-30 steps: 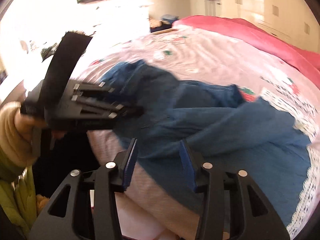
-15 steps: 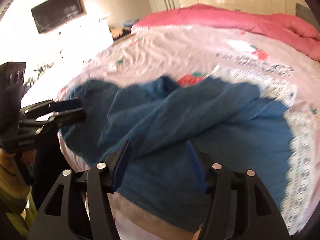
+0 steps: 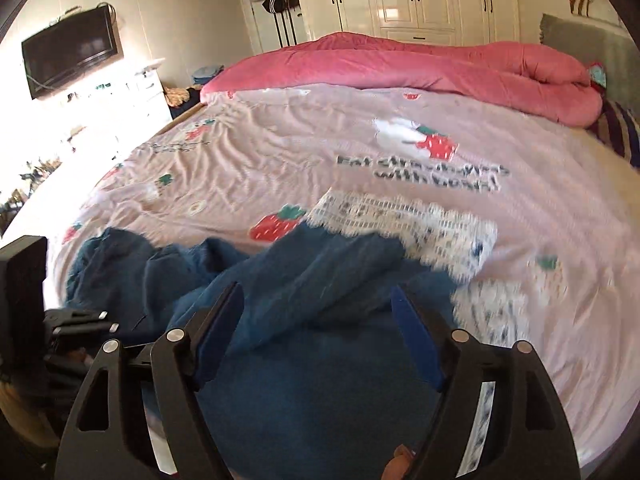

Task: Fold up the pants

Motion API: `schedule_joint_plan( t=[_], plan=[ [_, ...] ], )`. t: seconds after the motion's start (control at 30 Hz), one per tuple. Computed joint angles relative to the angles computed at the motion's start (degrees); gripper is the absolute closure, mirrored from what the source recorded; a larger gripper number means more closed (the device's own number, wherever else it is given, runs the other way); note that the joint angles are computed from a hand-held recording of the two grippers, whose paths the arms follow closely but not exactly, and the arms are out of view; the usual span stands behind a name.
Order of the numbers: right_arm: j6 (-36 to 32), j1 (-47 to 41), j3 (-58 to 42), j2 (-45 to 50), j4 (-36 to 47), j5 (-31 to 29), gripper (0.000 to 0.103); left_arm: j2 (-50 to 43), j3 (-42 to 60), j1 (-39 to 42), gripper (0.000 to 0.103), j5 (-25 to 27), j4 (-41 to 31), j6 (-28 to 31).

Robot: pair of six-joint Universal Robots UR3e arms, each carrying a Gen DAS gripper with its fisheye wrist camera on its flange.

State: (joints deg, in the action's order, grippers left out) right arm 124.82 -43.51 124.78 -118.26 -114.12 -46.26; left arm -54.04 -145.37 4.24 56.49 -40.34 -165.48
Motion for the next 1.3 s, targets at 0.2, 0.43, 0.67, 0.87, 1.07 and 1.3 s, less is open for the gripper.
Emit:
schedule_joint_plan(
  t=[0.2,0.43,0.67,0.87,1.07,1.3],
  plan=[
    [16.8,19.5,-17.8,25.4,-18.1,-13.0,0.028,0.9,-3.4,2.0,0.087,-3.6,1.6,1.8],
    [20.6,36.0,-44.0,49.8,-14.6,-32.7,0.028,-1.0,-6.6,2.6,0.087,-4.8,7.0,2.6],
    [21.8,38.7,-53.2,59.0,-8.9,-37.8,0.083,0.0,-6.7,3.4,0.087,-5.5,5.9,3.9],
    [18.6,25.0,-37.8,42.1,-10.6,-20.3,0.095,-0.9,-7.4,3.2,0.089,-5.0,8.2,3.8],
    [4.7,-0.7,-30.0,23.6,11.9,-0.3,0.095,-0.7,-7.0,3.6,0.094,-4.9,7.8,3.4],
    [-26.3,-26.9,-22.5,10.8,42.9,-1.6,0.095,0.8,-5.2,-0.3,0.094,-0.3,7.4,1.0]
  ],
)
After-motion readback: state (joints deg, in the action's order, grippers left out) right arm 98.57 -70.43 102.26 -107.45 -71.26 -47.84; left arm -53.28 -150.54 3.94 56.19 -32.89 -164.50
